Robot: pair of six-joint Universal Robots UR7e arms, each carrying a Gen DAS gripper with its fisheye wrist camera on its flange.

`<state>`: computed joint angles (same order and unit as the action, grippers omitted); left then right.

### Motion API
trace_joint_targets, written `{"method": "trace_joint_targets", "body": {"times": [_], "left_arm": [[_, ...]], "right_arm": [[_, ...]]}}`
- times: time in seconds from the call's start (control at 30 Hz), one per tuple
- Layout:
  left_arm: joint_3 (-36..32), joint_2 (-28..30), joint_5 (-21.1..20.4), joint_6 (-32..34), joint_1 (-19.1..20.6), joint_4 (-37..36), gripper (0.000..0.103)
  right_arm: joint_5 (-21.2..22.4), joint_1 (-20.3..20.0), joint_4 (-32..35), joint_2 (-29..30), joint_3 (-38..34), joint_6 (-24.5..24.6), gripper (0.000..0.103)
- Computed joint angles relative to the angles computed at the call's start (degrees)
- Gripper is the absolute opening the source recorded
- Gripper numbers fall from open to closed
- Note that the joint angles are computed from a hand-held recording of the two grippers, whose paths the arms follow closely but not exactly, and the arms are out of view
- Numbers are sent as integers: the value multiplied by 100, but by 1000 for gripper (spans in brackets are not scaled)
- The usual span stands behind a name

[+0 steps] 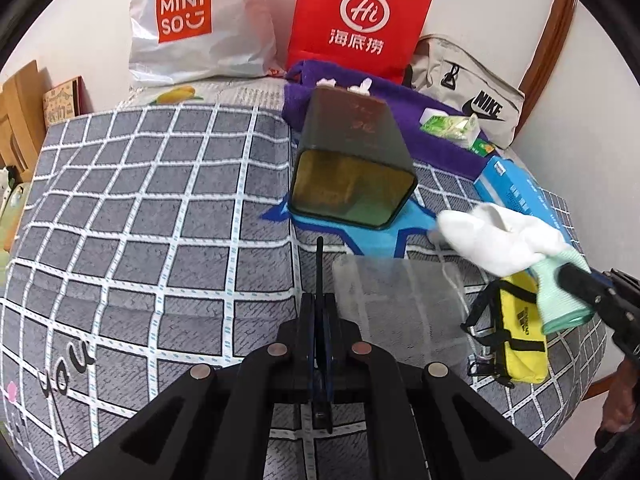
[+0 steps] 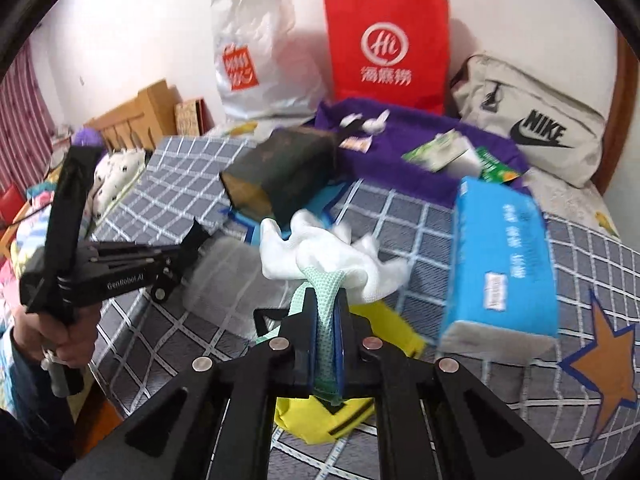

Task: Organize soft objects
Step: 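Lift the white glove off the pile with the right tool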

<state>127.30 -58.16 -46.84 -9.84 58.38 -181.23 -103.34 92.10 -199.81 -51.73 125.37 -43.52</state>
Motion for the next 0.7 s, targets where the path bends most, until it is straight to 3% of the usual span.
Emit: {"method": "trace_joint_targets", "body": {"times": [0.4,0.53,0.7], "left_arm": [[-52,-426,398,-245,-364,447,4],[-277,-425,750,-133,-609,656,4],[-715,-291,860,-11,-718,869,4]], "right_arm": [[142,79,-134,-447,-15,125,7],[64,128,-260,-551,-123,203,7],[31,144,-134,-684,-363,327,7]]}}
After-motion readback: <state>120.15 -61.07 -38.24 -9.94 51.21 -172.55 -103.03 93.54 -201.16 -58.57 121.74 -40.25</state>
